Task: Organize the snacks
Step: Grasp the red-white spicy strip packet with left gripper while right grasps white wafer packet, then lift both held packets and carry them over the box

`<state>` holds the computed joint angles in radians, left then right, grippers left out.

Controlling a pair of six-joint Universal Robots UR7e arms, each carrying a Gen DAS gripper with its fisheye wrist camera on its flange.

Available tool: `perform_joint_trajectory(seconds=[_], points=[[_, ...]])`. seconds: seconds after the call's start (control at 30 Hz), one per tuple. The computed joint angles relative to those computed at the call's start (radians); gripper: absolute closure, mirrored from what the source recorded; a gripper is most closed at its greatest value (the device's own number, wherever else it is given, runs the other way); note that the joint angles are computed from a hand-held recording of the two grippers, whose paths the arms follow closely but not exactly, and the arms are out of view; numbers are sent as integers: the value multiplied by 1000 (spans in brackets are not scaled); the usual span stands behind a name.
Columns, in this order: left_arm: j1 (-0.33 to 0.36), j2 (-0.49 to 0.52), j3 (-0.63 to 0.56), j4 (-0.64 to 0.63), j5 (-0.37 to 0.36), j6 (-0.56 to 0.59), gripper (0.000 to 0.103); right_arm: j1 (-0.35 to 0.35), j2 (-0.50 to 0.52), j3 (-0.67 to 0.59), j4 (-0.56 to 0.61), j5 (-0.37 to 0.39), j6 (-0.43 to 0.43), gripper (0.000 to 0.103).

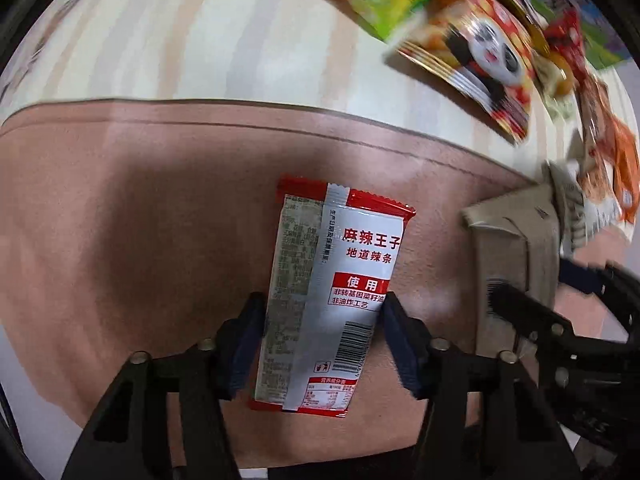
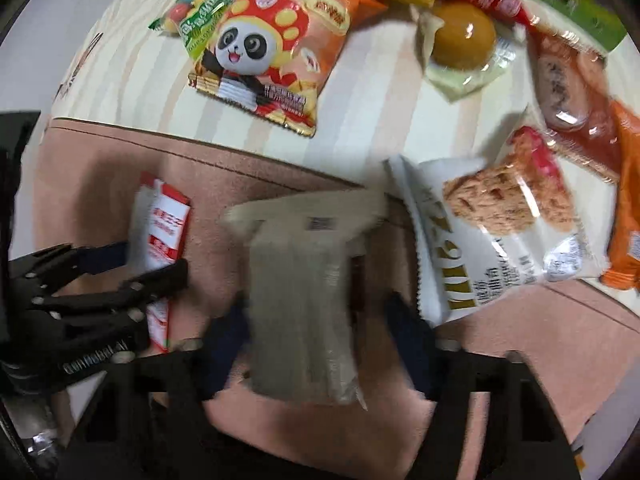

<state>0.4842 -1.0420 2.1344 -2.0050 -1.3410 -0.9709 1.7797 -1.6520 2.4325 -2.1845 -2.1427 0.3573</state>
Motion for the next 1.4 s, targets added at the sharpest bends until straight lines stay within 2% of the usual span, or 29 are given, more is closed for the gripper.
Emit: perform_joint_trajectory(seconds=[0.07, 0.13, 0.23, 0.33, 0.37, 0.43, 0.5, 0.53, 0.6, 0.73, 0.9, 0.97, 1.0, 1.07, 1.13, 1.3, 1.4], points=[[1, -12, 19, -40, -12, -73, 49, 1, -36, 25, -4, 10, 80, 46], [6, -40, 51, -82, -27, -114, 46, -31, -95, 50, 8, 58, 130, 45], [-2, -14, 46, -64, -66, -32, 34, -72, -145, 79, 1, 128, 153, 37], [-43, 17, 28, -1, -40, 12, 34, -57, -103, 85, -25, 102, 157, 36], [-54, 16, 31, 1, -32, 2, 36, -46, -76, 90, -43, 85, 166, 36], [-81, 16, 36, 2, -25, -21, 56, -17, -37, 91, -58, 39, 193, 44], [-95, 4, 40, 8, -23, -33, 61, 4, -27, 101, -81, 28, 204, 45], [-100, -5, 41, 10, -20, -38, 61, 13, -36, 106, -88, 30, 206, 46], [-99, -7, 27, 15, -18, -34, 61, 19, -127, 126, -35, 43, 208, 46], [-120, -81, 31, 42, -24, -39, 62, 45, -194, 115, 2, 78, 225, 46], [-162, -154, -8, 53, -31, -42, 62, 92, -271, 40, 68, 111, 229, 46], [-176, -167, -44, 51, -20, -36, 62, 113, -287, -4, 86, 123, 233, 46], [-171, -155, -80, 49, -9, -16, 62, 100, -302, -39, 104, 127, 208, 46], [-132, -91, -198, 39, 20, 49, 62, 114, -330, -96, 135, 122, 194, 46], [-122, -37, -286, 22, 35, 100, 62, 94, -343, -155, 134, 125, 151, 46], [-79, 93, -497, 12, 88, 211, 62, 101, -278, -312, 85, 85, 78, 46], [-34, 207, -642, 17, 119, 283, 61, 70, -203, -420, 43, 51, -2, 46]])
